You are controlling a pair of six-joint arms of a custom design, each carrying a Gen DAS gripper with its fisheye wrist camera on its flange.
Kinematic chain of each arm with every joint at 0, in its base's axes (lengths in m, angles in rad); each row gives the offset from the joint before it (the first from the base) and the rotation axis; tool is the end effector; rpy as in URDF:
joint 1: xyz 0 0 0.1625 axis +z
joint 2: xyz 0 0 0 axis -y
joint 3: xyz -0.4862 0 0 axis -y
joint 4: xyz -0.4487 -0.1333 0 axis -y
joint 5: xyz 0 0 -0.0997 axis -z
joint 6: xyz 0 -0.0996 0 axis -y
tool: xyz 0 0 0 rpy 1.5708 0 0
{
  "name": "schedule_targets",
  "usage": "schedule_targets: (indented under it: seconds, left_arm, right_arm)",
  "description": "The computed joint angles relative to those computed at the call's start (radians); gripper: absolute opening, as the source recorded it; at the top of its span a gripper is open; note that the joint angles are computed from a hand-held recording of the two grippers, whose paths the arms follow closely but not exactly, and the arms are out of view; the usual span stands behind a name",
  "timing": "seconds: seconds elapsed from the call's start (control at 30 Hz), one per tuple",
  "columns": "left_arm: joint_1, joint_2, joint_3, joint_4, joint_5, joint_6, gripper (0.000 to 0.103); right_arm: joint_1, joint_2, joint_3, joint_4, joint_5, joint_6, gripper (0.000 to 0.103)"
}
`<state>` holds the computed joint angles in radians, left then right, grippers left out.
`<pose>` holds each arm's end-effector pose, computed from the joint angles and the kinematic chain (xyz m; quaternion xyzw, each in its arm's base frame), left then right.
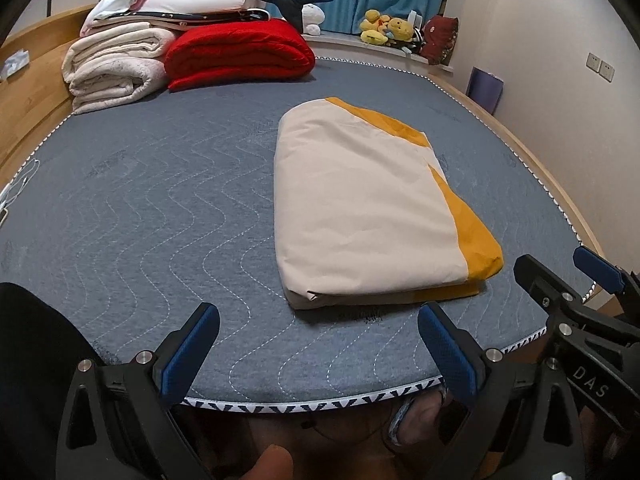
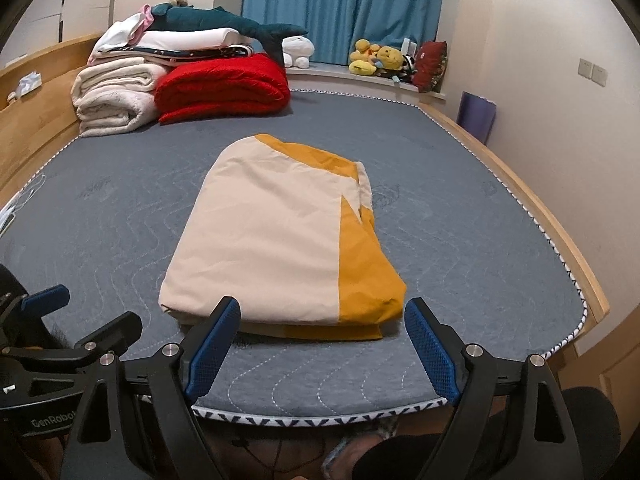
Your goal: Fold large clothes
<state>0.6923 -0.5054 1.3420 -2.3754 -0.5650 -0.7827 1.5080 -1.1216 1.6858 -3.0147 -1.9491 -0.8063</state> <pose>-0.4955 -0.6933 0.0083 0.0496 0.8747 -0.3464 0.3354 0.0508 -0.7298 0.3784 0.2482 -0.8571 0.3077 0.3304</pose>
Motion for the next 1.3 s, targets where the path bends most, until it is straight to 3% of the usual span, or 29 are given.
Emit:
schedule_targets:
  seconds: [1.3]
  left_arm:
    - [-0.002, 0.016, -0.016, -0.011, 0.02, 0.026, 0.099]
  right_arm:
    - [0.0, 0.013, -0.012, -0.01, -0.005, -0.007, 0.085]
